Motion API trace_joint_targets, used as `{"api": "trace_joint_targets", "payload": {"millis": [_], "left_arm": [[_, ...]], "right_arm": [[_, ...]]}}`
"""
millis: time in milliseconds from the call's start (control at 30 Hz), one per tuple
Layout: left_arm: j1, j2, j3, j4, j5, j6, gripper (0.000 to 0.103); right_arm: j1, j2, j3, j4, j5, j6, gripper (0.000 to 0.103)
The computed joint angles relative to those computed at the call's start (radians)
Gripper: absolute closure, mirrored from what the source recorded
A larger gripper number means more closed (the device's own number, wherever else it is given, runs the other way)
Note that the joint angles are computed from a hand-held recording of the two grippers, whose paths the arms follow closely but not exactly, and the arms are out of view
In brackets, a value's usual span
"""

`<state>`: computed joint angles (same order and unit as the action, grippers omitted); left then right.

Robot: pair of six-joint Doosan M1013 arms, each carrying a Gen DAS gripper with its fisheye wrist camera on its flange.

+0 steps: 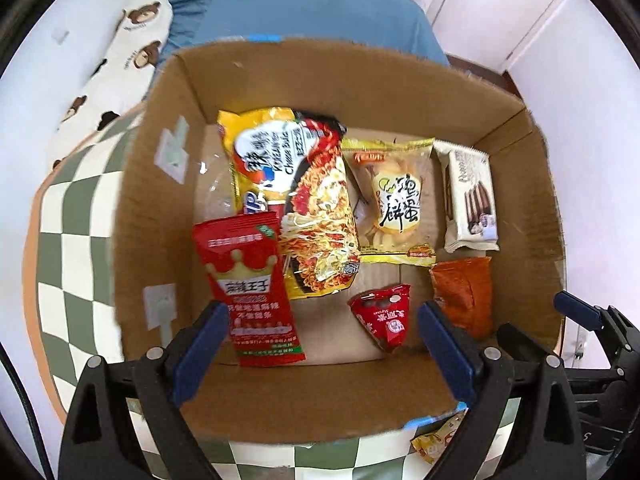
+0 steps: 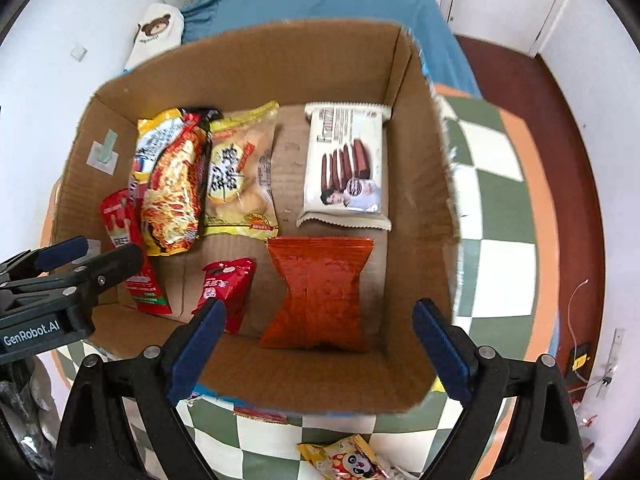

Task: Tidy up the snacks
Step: 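Carry both packs into the cardboard box and open both tools to drop them, then move both tools back over the cloth toward the orange seed bag and brown jerky pack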

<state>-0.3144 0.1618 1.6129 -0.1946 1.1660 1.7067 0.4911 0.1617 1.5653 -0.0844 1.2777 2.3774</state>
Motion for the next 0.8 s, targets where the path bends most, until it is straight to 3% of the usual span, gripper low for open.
{"api": "trace_joint_targets", "payload": {"millis": [200,333,533,800], "left_arm": [[0.027,-0.094,0.051,0.022,-0.098,0.006,0.007],[0.019,-0.143,0.089,0.032,-0.155,-0.001,0.007],[0.033,-0.222,0.130,0.015,-0.204,0.031,0.007],[0.047,-0.298,0.172,0.000,-0.225,0.052,0.007]], "right_arm": [[0.052,-0.043,0.002,-0.108,-0.019,0.092,0.007],[0.093,-0.063,0.000,-0.180,-0.024,0.145,0.007],[0.169,-0.097,-0.015,-0.290,-0.015,0.219,0.007],[0.238,-0.144,-0.001,-0.332,-0.038,0.317,0.007]]}}
